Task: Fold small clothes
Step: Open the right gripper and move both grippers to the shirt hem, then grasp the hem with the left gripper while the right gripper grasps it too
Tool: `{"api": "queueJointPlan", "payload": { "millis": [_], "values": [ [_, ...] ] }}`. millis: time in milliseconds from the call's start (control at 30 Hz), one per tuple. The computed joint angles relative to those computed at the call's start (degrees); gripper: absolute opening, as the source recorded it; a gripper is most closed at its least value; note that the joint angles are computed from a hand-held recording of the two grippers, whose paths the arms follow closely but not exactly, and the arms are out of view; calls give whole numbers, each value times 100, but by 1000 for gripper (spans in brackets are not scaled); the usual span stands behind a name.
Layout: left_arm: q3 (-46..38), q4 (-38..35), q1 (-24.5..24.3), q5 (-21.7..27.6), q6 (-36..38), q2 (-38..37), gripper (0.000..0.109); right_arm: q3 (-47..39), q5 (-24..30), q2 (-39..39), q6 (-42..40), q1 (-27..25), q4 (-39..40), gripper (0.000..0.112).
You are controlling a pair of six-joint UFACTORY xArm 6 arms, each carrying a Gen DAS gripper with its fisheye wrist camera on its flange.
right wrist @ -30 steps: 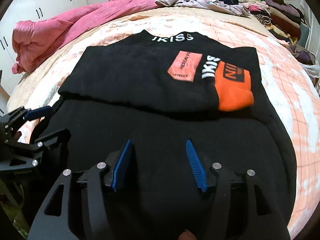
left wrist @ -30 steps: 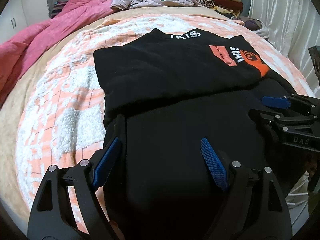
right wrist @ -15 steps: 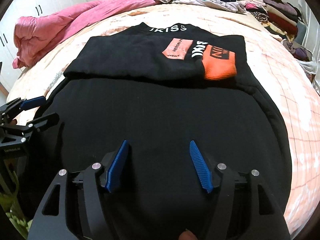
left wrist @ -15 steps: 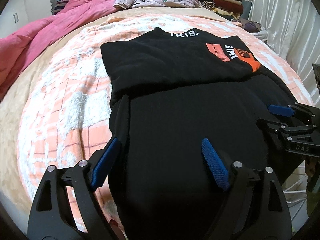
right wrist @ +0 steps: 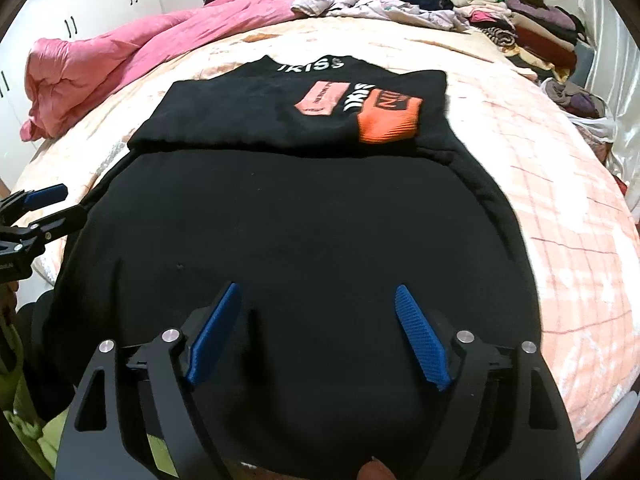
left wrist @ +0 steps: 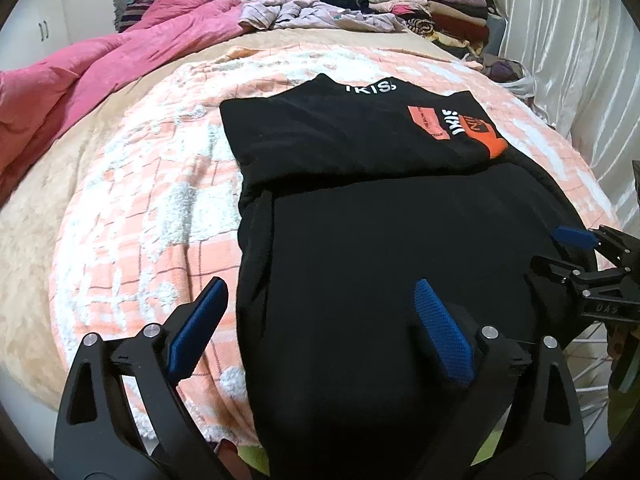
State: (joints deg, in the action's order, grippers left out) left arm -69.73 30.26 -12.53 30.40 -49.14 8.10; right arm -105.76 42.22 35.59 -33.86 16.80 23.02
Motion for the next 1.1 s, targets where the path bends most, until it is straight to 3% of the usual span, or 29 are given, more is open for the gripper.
{"api": "queueJointPlan", "payload": {
  "millis": [100,200,667,1100],
  "values": [
    [69,94,-12,46,-93,-96,91,183,-135,-137,-15,-49,22,80],
    [132,136,-15,98,-152,-169,92,336,-270,-249,28,-101,-22,89],
    [681,195,32,228,-458,-613,93,1030,-594,-680,121,-402,-160,89],
    [1520,-294,93,127,-396,-1204,93,1350,-710,-847,52,-553,-129,89]
  ]
}}
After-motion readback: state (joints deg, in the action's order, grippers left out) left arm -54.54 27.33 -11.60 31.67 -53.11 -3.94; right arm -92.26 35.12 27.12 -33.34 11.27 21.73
